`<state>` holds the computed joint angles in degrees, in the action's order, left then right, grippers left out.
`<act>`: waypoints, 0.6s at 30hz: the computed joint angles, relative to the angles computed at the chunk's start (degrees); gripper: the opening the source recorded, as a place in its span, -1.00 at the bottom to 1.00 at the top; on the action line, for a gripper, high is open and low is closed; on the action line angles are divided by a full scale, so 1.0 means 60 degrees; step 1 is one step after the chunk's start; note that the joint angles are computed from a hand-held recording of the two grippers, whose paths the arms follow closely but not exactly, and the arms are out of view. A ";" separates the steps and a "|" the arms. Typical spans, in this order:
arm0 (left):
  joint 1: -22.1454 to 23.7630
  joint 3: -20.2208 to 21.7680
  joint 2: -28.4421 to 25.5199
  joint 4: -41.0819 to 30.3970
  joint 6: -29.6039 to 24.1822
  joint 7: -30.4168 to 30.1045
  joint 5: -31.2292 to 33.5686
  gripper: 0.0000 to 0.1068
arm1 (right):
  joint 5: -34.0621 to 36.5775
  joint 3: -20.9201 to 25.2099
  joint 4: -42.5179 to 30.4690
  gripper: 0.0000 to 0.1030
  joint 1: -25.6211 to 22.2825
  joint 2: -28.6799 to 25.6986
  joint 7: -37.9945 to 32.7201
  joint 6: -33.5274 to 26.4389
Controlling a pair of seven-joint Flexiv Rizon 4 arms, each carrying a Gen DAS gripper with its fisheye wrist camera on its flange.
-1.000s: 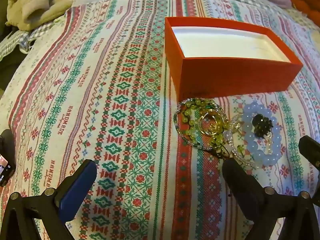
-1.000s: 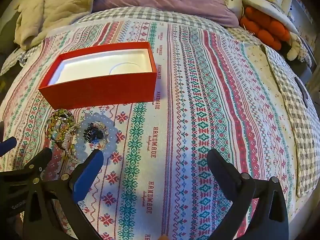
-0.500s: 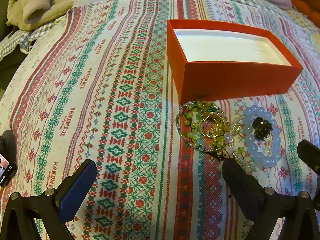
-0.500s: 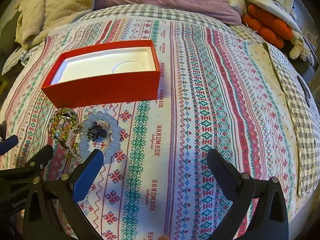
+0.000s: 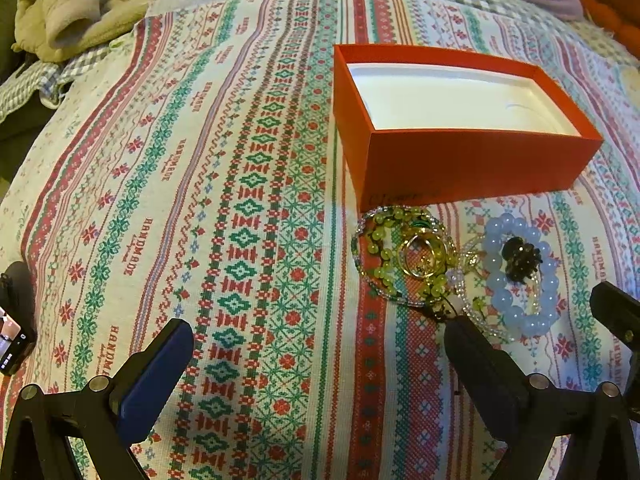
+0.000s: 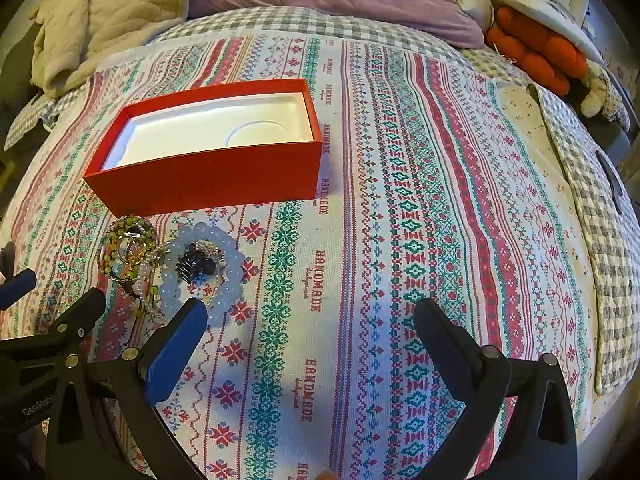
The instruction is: Organize jewelry
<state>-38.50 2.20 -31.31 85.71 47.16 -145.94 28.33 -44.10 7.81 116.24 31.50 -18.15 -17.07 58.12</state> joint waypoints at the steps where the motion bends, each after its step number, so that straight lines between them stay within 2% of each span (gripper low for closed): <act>1: 0.0002 -0.0004 0.0001 -0.0007 -0.0004 0.0000 -0.0004 0.93 | -0.0004 -0.0003 -0.0001 1.00 -0.0007 -0.0004 0.0002 0.0025; 18: 0.0043 -0.0035 0.0046 -0.0031 -0.0029 0.0032 -0.0053 0.93 | 0.0161 0.0028 -0.0034 1.00 -0.0029 0.0008 -0.0109 0.0019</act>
<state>-38.24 1.99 -31.03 85.53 46.99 -145.74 28.01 -43.13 7.98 116.04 31.33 -18.11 -17.73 58.23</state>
